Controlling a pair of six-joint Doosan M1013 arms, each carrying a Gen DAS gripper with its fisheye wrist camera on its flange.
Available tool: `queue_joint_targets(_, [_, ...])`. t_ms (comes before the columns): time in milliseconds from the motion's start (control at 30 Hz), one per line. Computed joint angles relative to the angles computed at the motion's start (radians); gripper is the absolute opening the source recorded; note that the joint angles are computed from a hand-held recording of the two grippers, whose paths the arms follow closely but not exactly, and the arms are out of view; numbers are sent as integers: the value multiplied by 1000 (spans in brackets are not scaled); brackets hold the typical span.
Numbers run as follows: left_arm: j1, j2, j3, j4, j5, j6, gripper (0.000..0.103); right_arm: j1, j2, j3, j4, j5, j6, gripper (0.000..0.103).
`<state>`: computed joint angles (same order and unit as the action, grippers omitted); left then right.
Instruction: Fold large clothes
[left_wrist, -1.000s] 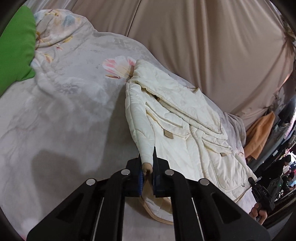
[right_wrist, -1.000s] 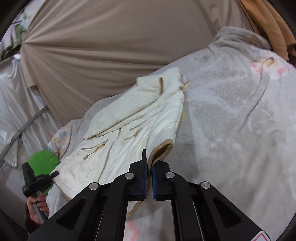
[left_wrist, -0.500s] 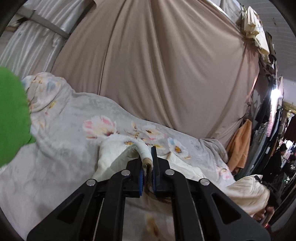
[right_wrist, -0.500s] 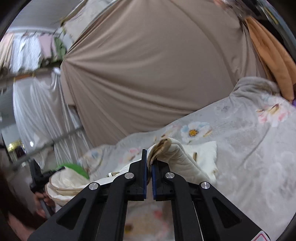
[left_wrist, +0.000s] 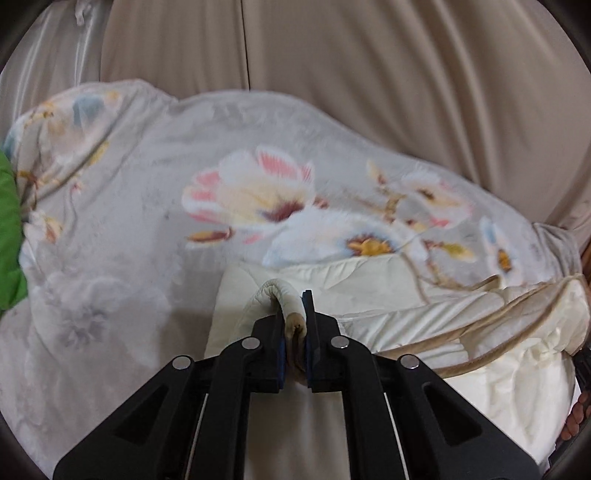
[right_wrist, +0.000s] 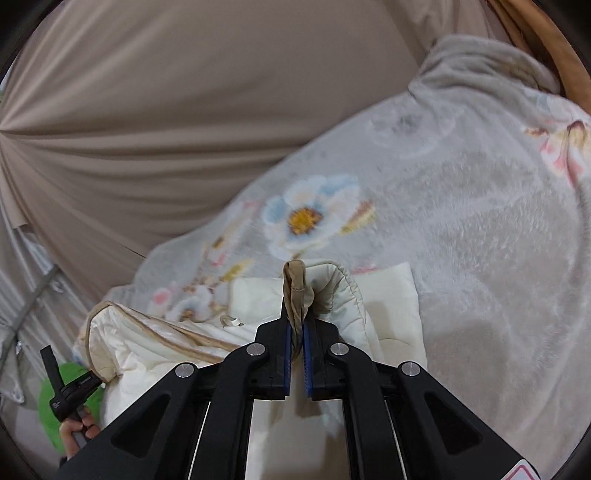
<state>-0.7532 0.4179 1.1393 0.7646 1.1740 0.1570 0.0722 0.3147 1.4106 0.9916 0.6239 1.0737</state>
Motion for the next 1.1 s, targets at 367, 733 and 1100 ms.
queue_joint_targets(367, [20,-7,66,-6,-107,-73,11,-16,30,-9,77,60,-49,11])
queue_joint_targets(733, [-118,-147,122,420,-53,-308,78,12,-164,131,397,-38,-531,27])
queue_joint_targets(1100, [-94,161,-237,87,43,251,71,269,-67,26,-230,-43,-336,10])
